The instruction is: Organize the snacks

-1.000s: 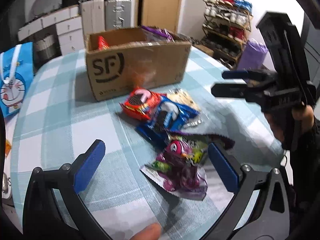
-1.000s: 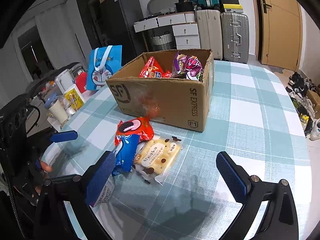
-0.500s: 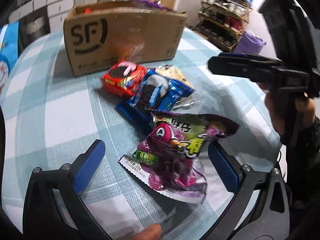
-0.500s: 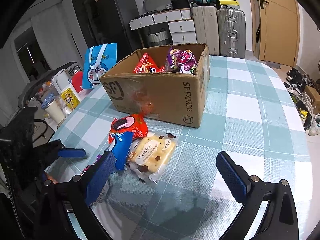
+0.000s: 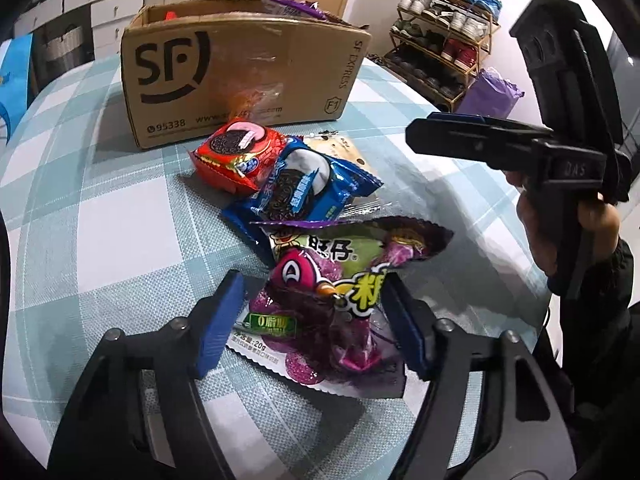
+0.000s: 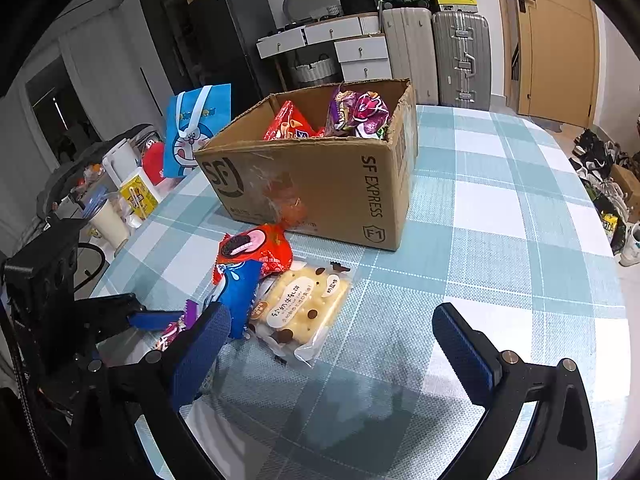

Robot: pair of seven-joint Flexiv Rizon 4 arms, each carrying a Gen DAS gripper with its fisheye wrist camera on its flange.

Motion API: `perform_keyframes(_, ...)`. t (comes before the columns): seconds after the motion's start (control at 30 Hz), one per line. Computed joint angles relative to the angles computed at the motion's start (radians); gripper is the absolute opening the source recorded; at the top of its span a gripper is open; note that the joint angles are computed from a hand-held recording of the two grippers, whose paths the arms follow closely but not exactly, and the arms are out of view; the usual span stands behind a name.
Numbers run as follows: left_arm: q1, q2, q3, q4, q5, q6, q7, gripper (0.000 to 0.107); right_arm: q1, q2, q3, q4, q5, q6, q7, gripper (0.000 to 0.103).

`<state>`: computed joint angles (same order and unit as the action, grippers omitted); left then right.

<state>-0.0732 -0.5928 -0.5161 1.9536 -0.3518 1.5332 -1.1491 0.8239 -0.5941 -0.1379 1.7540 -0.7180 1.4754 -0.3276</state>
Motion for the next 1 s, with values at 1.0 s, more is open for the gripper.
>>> perform_keyframes(1.0,0.023,0.050,0.154,0.047,0.121,0.265,-0.398,0.052,-0.008,-0.095,0.121,-0.131,0.054,-0.085,-0.198,0.102)
